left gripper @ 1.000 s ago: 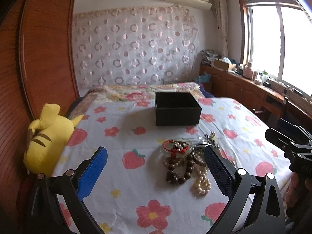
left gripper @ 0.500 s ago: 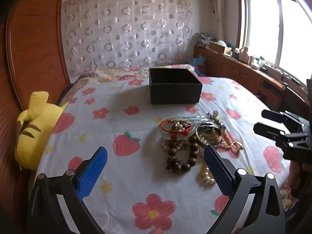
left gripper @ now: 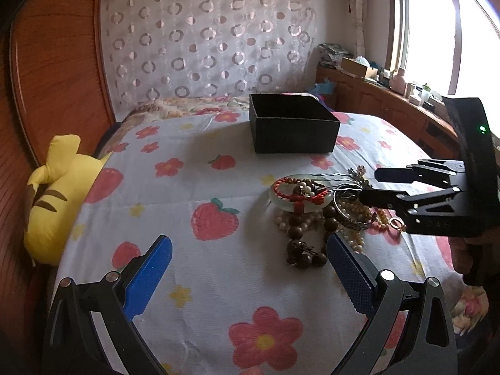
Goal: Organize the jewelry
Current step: 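Lower the right tool onto the silver hairpins and close it, then carry the hairpins toward the black box with the right tool while the left tool grasps the green jade bangle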
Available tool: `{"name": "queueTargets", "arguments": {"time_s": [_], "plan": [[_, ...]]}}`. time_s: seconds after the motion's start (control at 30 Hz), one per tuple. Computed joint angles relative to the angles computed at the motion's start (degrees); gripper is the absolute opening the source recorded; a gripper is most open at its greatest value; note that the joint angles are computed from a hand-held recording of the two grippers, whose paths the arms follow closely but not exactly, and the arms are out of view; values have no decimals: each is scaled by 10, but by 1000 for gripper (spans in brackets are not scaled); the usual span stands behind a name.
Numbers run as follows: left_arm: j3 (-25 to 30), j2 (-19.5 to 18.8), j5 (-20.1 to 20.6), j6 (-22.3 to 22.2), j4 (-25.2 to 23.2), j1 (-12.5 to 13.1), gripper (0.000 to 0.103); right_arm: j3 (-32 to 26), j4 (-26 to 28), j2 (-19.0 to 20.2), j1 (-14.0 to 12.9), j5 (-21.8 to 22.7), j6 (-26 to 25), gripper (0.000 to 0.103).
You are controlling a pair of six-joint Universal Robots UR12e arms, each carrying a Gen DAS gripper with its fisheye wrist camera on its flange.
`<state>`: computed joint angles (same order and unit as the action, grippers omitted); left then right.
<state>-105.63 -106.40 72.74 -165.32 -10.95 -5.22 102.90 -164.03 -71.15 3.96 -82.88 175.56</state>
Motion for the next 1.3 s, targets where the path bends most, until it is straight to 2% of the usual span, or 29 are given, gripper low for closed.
{"name": "queueTargets", "arguments": {"time_s": [0.17, 0.27, 0.3, 0.37, 0.47, 0.53, 0.7, 0.83, 0.97, 1.07, 1.3], "plan": [[1, -2, -8, -4, -6, 5, 96, -12, 15, 8, 4, -20, -1, 55], [2, -3, -9, -2, -11, 5, 96, -14, 19, 11, 3, -23, -5, 46], [3, -4, -9, -2, -12, 5, 96, -12, 17, 9, 1, -20, -5, 39], [2, -4, -10, -2, -13, 6, 96, -8, 8, 6, -1, -22, -1, 34], [3, -4, -10, -1, -13, 6, 96, -3, -10, 1, -4, -27, -1, 19], [2, -5, -10, 0, -10, 6, 96, -3, -16, 0, -5, -31, 3, 14], [8, -9, -11, 14, -17, 2, 96, -1, -29, -3, -15, -32, 11, 12], [22, -14, -24, 31, -41, -2, 96, 4, -40, -7, -19, -32, 13, 12], [50, -25, -31, 50, -91, -8, 96, 10, -49, -12, -22, -31, 12, 12], [76, -36, -52, 69, -141, -12, 96, 12, -54, -16, -22, -31, 8, 12], [130, -63, -75, 68, -229, -16, 96, 17, -63, -20, -20, -33, 8, 12]]}}
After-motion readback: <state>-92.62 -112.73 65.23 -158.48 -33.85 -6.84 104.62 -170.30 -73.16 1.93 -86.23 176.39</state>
